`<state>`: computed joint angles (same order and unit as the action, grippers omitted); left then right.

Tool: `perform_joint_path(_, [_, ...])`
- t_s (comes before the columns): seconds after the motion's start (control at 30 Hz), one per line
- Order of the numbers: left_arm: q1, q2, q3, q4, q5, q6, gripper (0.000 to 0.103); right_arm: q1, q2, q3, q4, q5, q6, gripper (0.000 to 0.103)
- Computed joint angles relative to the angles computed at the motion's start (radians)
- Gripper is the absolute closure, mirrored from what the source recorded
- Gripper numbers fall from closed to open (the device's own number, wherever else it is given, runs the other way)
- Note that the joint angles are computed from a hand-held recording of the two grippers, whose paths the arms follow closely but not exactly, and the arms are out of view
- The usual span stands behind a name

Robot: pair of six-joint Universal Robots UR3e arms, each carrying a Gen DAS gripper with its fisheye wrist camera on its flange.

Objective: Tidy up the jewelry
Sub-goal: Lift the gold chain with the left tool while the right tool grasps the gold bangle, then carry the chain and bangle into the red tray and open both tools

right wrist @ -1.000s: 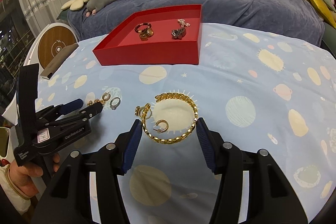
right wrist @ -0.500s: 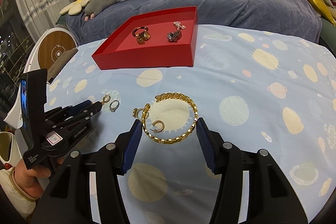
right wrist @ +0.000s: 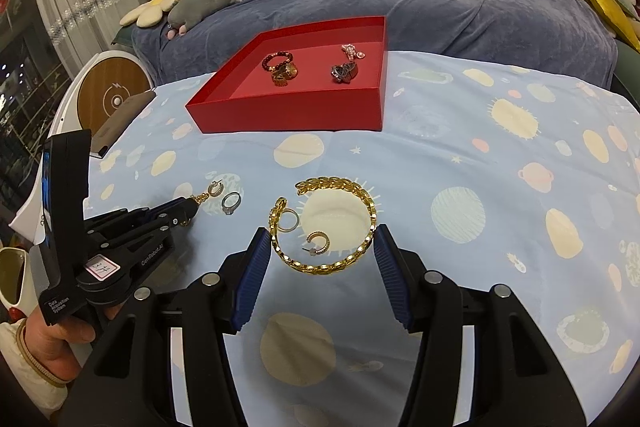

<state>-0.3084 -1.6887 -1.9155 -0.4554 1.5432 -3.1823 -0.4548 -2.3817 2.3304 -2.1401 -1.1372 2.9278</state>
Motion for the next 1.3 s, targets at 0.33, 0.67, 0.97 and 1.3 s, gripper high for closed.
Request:
perform_joint_path(0.33, [0.036, 0.118, -0.034, -0.037, -0.061, -0.001, 0.098, 0.045, -0.014, -0.017, 0.0, -0.014, 0.019, 0.051])
perform_joint_path(0.67, [0.062, 0.203, -0.028, -0.074, -0.117, -0.013, 0.098, 0.043, -0.037, -0.04, 0.027, 0.001, 0.026, 0.051])
perform_joint_path(0.97, [0.049, 0.199, 0.068, -0.087, -0.13, -0.045, 0.098, 0.067, 0.011, -0.094, -0.035, 0.002, 0.072, 0.051])
perform_joint_path(1.3, [0.046, 0.118, 0.245, -0.132, -0.13, -0.037, 0.098, 0.106, 0.156, -0.196, -0.126, -0.029, 0.108, 0.051])
